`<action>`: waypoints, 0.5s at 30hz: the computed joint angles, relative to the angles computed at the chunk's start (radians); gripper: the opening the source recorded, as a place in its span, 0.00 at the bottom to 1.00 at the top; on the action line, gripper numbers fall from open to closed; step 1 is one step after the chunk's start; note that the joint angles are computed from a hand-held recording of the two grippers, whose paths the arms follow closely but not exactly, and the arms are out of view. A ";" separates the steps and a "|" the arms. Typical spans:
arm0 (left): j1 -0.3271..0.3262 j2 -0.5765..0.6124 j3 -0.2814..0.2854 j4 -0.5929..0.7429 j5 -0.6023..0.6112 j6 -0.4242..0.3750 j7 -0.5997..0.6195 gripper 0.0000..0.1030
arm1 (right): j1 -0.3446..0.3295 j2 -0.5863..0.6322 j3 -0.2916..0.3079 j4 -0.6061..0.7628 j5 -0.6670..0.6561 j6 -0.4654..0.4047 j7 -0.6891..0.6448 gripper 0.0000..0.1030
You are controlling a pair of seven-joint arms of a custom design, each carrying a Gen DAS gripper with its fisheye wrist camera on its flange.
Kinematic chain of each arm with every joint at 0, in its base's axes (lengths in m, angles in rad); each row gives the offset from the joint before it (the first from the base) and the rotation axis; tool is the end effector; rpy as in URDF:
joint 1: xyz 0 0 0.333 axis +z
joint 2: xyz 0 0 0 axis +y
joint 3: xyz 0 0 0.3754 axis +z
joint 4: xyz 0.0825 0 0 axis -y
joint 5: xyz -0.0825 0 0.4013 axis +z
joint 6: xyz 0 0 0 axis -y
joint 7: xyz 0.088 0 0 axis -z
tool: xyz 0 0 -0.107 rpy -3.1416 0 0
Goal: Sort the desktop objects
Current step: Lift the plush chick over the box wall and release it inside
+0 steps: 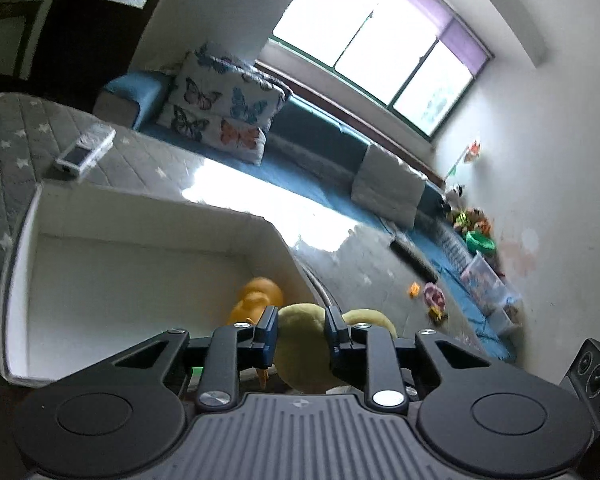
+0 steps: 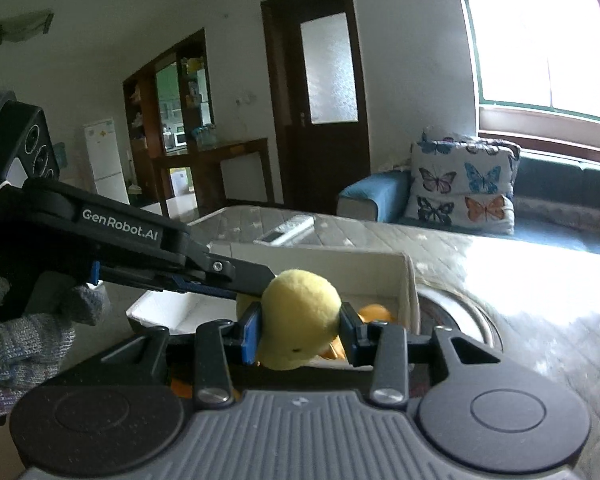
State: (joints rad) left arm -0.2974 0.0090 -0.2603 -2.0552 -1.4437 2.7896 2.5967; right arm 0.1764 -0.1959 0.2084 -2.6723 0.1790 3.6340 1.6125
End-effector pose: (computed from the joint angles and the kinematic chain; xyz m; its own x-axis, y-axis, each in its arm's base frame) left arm 0.5301 -0.2767 0.5335 -0.5103 -0.6962 0.5048 -0.6980 -0.0077 -0.7161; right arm 0.4265 0.1529 0.4877 0.2194 -0.9697 -0.1075 -0.4202 0.0055 -0.9074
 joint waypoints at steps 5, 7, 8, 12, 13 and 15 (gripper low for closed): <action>0.007 0.013 0.004 0.033 -0.082 0.029 0.065 0.26 | 0.017 0.040 -0.026 0.060 -0.037 0.017 0.016 0.38; 0.008 0.030 0.003 0.052 -0.081 0.050 0.065 0.26 | 0.026 0.067 -0.039 0.089 -0.050 0.015 0.021 0.38; 0.010 0.041 0.003 0.062 -0.076 0.059 0.059 0.26 | 0.031 0.083 -0.045 0.105 -0.056 0.011 0.022 0.38; 0.021 0.090 -0.002 0.100 -0.030 0.085 0.017 0.26 | 0.056 0.151 -0.083 0.172 -0.093 -0.017 0.046 0.38; 0.025 0.103 -0.003 0.110 -0.012 0.088 0.002 0.26 | 0.061 0.167 -0.092 0.189 -0.105 -0.025 0.055 0.38; 0.034 0.129 -0.008 0.129 0.025 0.094 -0.030 0.26 | 0.070 0.194 -0.114 0.217 -0.139 -0.047 0.091 0.38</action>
State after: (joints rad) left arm -0.2631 0.1384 -0.2681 -1.9263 -1.4189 2.8840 2.5669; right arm 0.2463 -0.0016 0.0948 -2.4548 0.0404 3.5866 1.7032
